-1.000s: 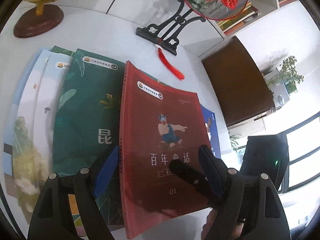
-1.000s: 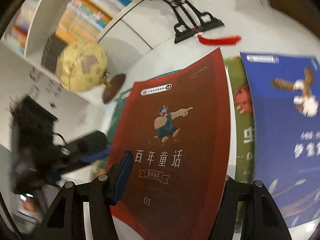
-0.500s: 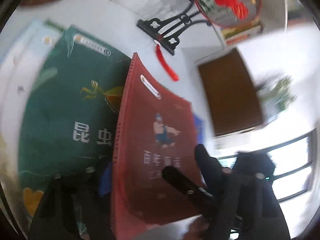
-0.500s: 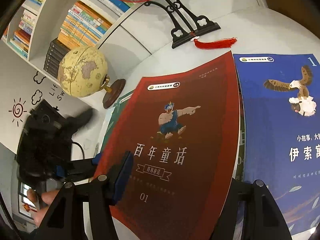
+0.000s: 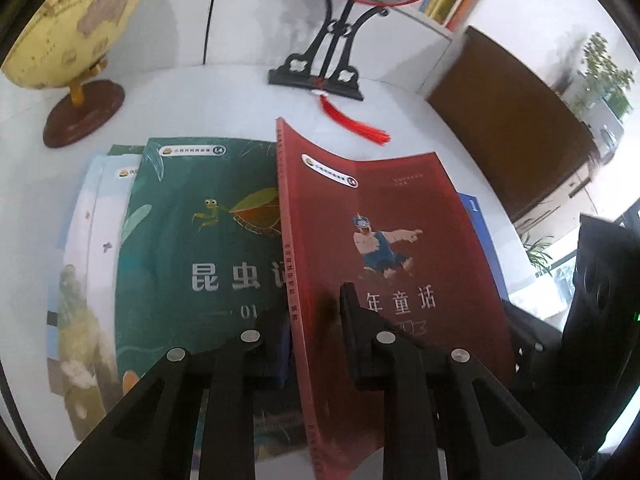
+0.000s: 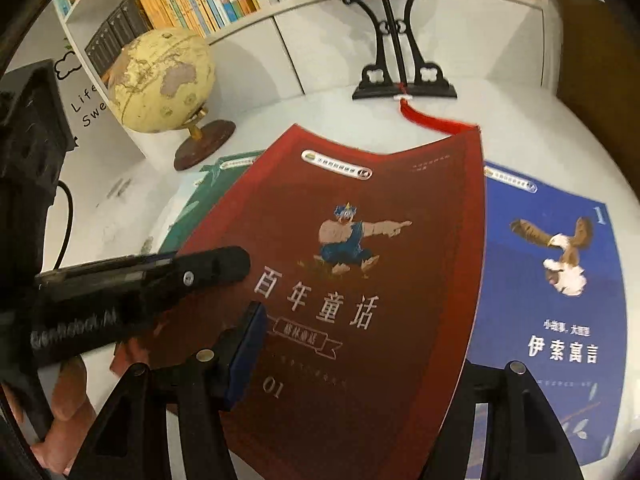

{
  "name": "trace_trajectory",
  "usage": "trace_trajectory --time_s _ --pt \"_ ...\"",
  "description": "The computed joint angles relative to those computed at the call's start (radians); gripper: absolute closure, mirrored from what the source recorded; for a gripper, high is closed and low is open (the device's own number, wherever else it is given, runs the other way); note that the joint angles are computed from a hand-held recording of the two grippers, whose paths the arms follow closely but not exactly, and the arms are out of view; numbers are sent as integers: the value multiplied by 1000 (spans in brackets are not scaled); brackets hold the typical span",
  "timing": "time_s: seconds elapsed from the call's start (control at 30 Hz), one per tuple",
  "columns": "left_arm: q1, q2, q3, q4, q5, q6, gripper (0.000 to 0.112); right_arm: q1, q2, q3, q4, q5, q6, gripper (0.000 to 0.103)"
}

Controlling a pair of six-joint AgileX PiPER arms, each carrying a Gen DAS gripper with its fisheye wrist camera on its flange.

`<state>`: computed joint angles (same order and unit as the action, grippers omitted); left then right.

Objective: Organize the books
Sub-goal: 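Close the right tool on the red book's edge and lift it, then carry the red book away from the row and lower it onto the table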

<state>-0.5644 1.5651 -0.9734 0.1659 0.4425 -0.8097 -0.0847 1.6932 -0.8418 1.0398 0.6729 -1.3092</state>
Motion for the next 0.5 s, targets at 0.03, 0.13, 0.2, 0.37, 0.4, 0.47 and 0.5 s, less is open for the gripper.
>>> trace_trajectory --time_s 0.03,0.13,0.2,0.37,0.4,0.47,0.5 --pt "-13 -14 -1 33 10 -32 94 -8 -13 5 3 6 -5 42" --pt "-47 -63 2 134 40 -124 94 -4 -73 27 -10 4 -15 42" --pt "-70 -94 5 194 65 -172 94 2 -105 30 -27 23 11 42" --pt "-104 -216 48 267 116 -218 94 76 -245 62 -104 -10 134 42" --pt "-105 -240 59 270 123 -216 94 97 -282 69 -127 -18 174 42" --pt "-105 -313 90 268 141 -193 94 141 -343 69 -193 -23 284 42" --pt "-105 -338 100 267 149 -180 94 169 -369 67 -236 -29 352 42"
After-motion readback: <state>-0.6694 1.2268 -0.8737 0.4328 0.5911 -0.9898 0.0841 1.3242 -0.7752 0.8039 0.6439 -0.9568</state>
